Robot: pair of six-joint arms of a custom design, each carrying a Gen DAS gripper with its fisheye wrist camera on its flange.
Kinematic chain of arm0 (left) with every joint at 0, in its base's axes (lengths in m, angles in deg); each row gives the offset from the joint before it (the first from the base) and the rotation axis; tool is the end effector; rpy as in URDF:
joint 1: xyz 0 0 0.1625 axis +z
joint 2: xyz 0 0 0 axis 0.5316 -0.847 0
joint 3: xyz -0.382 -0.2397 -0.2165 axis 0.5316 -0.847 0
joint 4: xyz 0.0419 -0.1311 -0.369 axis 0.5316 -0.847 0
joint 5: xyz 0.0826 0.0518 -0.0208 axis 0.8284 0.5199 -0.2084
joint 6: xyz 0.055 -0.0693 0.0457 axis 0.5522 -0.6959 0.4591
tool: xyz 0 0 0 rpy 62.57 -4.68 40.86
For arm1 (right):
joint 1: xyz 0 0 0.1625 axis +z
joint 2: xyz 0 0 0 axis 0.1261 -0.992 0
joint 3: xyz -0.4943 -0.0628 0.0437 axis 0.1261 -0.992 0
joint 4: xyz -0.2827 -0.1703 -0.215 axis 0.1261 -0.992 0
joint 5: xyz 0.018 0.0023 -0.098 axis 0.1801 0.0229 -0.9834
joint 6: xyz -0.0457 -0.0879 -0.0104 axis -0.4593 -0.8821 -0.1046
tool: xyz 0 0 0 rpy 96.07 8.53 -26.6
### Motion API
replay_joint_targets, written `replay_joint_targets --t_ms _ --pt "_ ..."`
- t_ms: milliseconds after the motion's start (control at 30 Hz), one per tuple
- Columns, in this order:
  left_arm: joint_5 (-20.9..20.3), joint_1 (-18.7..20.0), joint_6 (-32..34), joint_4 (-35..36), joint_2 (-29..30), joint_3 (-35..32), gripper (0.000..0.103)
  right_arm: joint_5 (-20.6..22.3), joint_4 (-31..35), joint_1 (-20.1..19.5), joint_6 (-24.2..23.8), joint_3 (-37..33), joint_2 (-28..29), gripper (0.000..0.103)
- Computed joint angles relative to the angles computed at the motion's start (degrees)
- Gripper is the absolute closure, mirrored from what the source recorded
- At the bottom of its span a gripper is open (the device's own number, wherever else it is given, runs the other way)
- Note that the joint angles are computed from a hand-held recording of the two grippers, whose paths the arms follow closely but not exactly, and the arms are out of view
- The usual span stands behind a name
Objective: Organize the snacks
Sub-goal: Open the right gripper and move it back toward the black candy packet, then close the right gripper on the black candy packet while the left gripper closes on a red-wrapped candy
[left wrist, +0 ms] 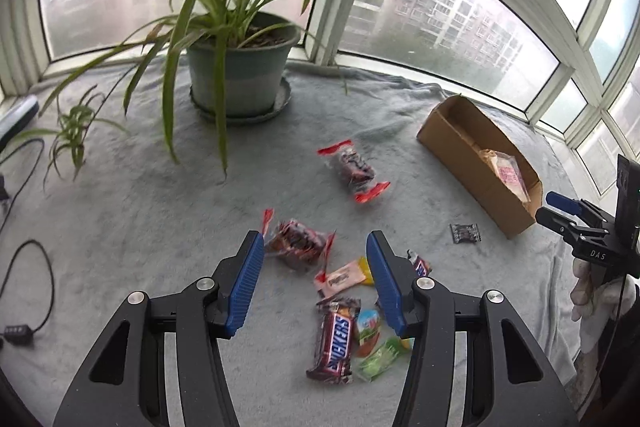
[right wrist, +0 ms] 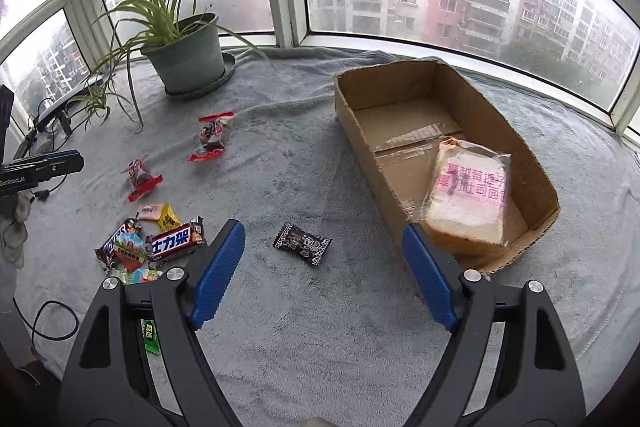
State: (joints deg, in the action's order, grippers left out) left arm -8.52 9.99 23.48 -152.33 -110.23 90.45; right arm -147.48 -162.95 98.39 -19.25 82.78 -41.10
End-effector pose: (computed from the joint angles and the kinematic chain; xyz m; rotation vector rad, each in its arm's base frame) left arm -0.0855 -0.3648 0.2730 -0.0392 2.3952 -0.9519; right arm 0.2415 -0.5089 0.1109 1.0847 -2.4423 0.3875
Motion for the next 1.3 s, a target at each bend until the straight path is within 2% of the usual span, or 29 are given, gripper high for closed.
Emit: replay_joint_targets --t_ms 167,400,533,733,867,1033,1300 --pt "-2.09 1.28 -1.89 -6.48 1.93 3.18 0.046 -0.48 1.32 0.11 -3.05 -0.38 2.24 0.020" --pt "-6.59 5.71 1.99 -18.03 6.41 4.64 0.046 -4.77 3.48 0.41 -6.35 -3.30 6.17 0.020" --pt "-9.92 9.24 4.29 -23.59 8.64 4.16 0.046 -5.54 7.54 -0.02 -5.20 -6.12 7.55 0.020" --pt "-13.31 13.06 5.82 -27.59 11.04 3.23 0.046 -3.89 13.90 -0.99 -1.38 -10.44 9.02 0.020" --pt "-14.42 14.61 6.93 -29.44 12.32 2.34 0.046 -4.32 16.67 -1.00 -2.01 -11.62 9.93 0.020" --pt "-14.51 15.39 8.48 -28.96 13.48 1.00 0.046 -3.02 22.74 -1.77 -0.01 -12.72 9.40 0.020" --pt "-13.00 15.37 11.24 -26.94 15.46 -1.56 0.046 -2.55 24.71 -1.56 -1.51 -12.44 8.14 0.046"
